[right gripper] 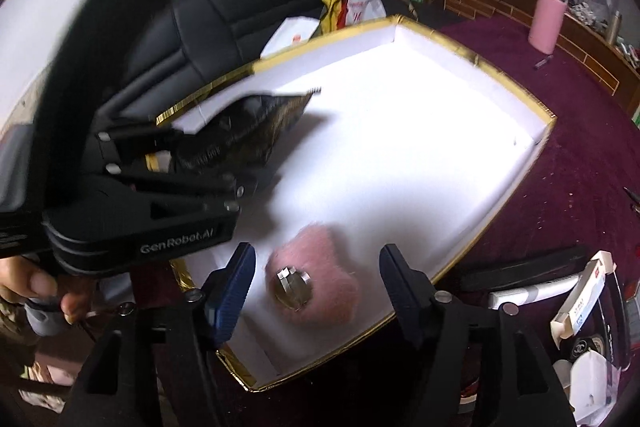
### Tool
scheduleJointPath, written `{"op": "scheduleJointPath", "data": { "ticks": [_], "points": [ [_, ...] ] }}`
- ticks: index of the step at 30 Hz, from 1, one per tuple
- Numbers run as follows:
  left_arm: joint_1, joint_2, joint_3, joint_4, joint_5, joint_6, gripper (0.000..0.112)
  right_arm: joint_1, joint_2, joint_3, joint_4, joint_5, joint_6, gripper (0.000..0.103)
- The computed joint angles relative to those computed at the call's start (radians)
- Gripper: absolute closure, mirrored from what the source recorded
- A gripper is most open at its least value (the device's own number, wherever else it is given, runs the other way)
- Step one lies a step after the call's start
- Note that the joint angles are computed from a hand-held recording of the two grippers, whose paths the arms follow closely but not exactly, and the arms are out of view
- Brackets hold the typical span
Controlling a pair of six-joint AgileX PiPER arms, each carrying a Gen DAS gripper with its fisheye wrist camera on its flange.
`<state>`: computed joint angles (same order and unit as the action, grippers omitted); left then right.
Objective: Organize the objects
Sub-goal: 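Open the right gripper to drop the pom-pom while the left gripper releases the packet in the tray, then move both grippers back over the cluttered items on the table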
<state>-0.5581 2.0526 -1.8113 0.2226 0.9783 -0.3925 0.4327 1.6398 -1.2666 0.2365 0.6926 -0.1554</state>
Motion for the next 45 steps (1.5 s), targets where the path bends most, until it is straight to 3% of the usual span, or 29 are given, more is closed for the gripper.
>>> {"op": "scheduleJointPath", "data": {
  "ticks": [3,7,12,17,22,26,28,33,45],
  "points": [
    [-0.002,-0.006,-0.001,0.019,0.007,-0.032,0.061,-0.015,-0.047,0.041,0.040,-0.045,-0.018,0.032],
    [-0.010,-0.026,0.010,0.051,-0.004,-0.080,0.055,-0.028,-0.099,0.094,0.081,-0.109,-0.026,0.023],
    [-0.028,-0.072,0.051,0.085,-0.047,-0.138,0.055,-0.040,-0.152,0.141,0.055,-0.141,0.017,0.019],
    [-0.060,-0.110,0.085,0.143,-0.087,-0.196,0.055,-0.018,-0.226,0.202,-0.118,-0.192,0.205,0.014],
    [-0.087,-0.150,0.122,0.178,-0.145,-0.241,0.051,-0.065,-0.317,0.281,-0.070,-0.229,0.190,0.010],
    [-0.111,-0.165,0.140,0.184,-0.179,-0.279,0.047,-0.091,-0.393,0.333,-0.081,-0.235,0.219,0.006],
    [-0.120,-0.160,0.131,0.155,-0.184,-0.270,0.047,-0.120,-0.435,0.363,-0.037,-0.230,0.192,0.000],
    [-0.175,-0.130,0.086,0.135,-0.170,-0.255,0.047,-0.216,-0.515,0.418,0.093,-0.199,0.090,0.000],
    [-0.270,-0.059,-0.001,0.006,-0.163,-0.133,0.042,-0.592,-0.660,0.575,0.327,-0.111,-0.166,0.000]
  ]
}}
